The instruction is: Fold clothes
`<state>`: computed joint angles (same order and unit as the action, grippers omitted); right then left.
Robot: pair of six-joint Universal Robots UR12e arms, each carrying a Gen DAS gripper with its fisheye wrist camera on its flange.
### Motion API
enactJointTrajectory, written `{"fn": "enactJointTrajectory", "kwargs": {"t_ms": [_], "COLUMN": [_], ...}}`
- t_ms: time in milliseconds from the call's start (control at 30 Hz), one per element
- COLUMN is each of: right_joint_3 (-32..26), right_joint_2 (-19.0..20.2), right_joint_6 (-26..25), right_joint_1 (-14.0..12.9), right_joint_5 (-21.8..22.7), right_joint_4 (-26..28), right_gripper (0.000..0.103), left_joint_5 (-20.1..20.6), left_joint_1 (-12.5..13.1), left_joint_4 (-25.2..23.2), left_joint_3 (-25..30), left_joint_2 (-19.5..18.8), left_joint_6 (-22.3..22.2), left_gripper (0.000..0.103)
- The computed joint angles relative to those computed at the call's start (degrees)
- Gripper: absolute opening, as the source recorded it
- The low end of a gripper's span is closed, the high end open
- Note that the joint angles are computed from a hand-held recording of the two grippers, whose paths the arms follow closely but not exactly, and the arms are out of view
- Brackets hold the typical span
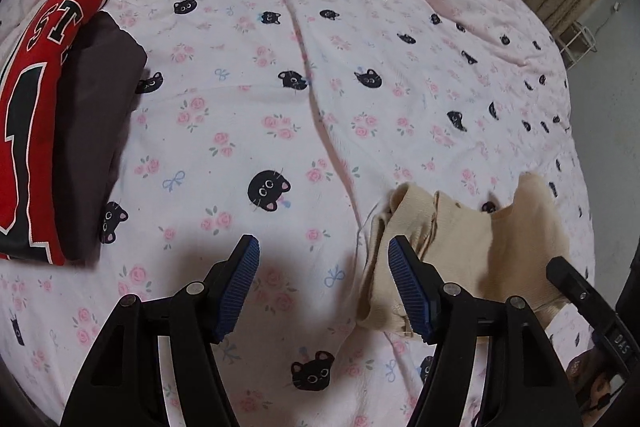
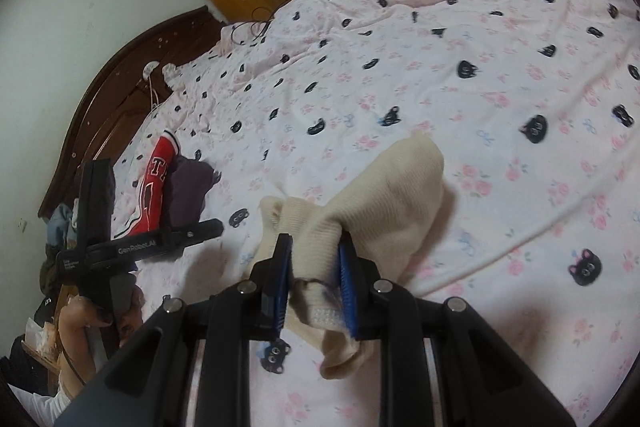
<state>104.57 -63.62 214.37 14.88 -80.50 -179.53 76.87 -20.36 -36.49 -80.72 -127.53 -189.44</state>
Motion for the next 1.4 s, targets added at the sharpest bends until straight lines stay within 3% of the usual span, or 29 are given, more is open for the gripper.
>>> {"fn": "enactJointTrajectory", "kwargs": {"t_ms": [433, 500, 633, 733, 867, 1000, 1067, 1167, 1400], "right_joint_3": [-8.55, -8.85, -9.27, -9.82, -9.90, -11.83, -13.54, -15.49, -19.94], "right_joint_2": [5.32, 5.57, 5.74, 5.46, 4.64, 4.59, 5.10, 6.02, 8.59], "right_joint_6": [-3.92, -3.71, -2.70, -3.54, -2.43, -1.67, -1.19, -0.99, -1.21], "right_joint_1": [2.85, 2.84, 2.71, 2.96, 3.20, 3.14, 3.00, 2.57, 2.59], "right_joint_5": [3.09, 3.82, 4.09, 2.01, -4.48, -8.97, -10.55, -10.66, -9.39], "right_joint_4": [8.09, 8.09, 7.83, 10.11, 11.61, 17.27, 20.86, 23.95, 31.77], "right_gripper": [0.023, 0.009, 0.008, 0.011, 0.034, 0.037, 0.043, 0.047, 0.054], "left_joint_5": [-1.56, -1.77, -2.13, -2.50, -3.03, -3.22, -2.83, -1.27, 1.73], "left_joint_1": [1.14, 1.24, 1.39, 1.34, 0.98, -0.07, -0.83, -2.03, -3.20], "left_joint_4": [-1.47, -1.60, -1.85, -2.55, -4.30, -5.92, -6.52, -7.28, -7.96], "left_joint_3": [-0.16, -0.07, 0.11, 0.29, 0.68, 0.94, 0.98, 1.34, 2.32], "left_joint_2": [0.08, 0.03, -0.06, -0.13, -0.28, -0.43, -0.50, -0.85, -1.82], "left_joint_6": [-3.97, -4.18, -4.53, -4.02, -2.01, 1.63, 3.31, 5.63, 5.74], "left_gripper": [0.062, 0.062, 0.062, 0.062, 0.062, 0.062, 0.062, 0.062, 0.062]}}
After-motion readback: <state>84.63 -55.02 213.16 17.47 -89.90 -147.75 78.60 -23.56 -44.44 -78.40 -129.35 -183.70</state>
